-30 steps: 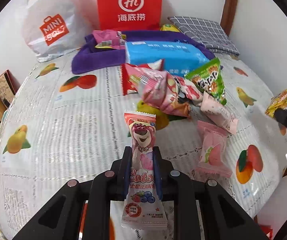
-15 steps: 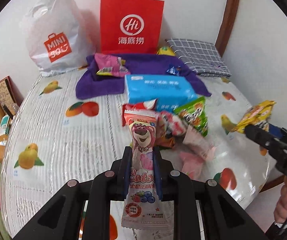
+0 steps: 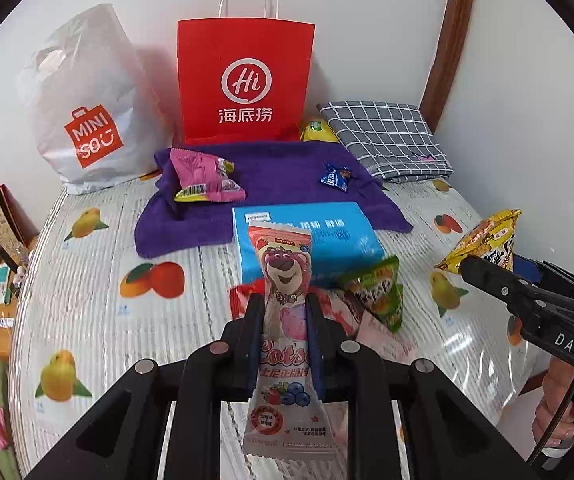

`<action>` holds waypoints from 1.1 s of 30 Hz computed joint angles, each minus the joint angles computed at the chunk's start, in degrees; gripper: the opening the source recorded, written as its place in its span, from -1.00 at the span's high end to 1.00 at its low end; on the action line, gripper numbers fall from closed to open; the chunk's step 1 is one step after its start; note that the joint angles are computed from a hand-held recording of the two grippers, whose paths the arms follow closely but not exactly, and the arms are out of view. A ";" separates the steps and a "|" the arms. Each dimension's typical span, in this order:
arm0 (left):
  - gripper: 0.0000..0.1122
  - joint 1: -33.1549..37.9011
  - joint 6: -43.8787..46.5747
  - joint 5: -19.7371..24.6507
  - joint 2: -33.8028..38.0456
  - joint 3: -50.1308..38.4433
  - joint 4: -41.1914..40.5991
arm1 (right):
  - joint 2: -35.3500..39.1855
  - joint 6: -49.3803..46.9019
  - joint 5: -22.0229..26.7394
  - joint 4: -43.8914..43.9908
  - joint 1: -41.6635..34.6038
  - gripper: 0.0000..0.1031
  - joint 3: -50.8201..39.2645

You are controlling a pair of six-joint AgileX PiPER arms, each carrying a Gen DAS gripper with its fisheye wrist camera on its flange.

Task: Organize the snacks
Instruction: 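Carry the Lotso packet and yellow chip bag with both tools toward the purple towel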

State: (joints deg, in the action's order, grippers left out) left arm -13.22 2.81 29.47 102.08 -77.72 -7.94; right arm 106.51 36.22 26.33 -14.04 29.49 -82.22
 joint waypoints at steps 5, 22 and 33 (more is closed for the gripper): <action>0.66 1.03 0.80 1.67 2.78 -4.47 -0.52 | 3.45 -3.19 2.31 2.46 -1.13 -0.12 -6.16; 0.66 2.90 -1.08 10.38 14.90 -25.33 3.73 | 19.07 -13.31 13.64 8.21 -4.11 -0.12 -34.66; 0.66 3.46 -0.43 16.76 23.31 -39.31 2.35 | 28.92 -16.95 21.06 9.90 -6.20 -0.12 -52.12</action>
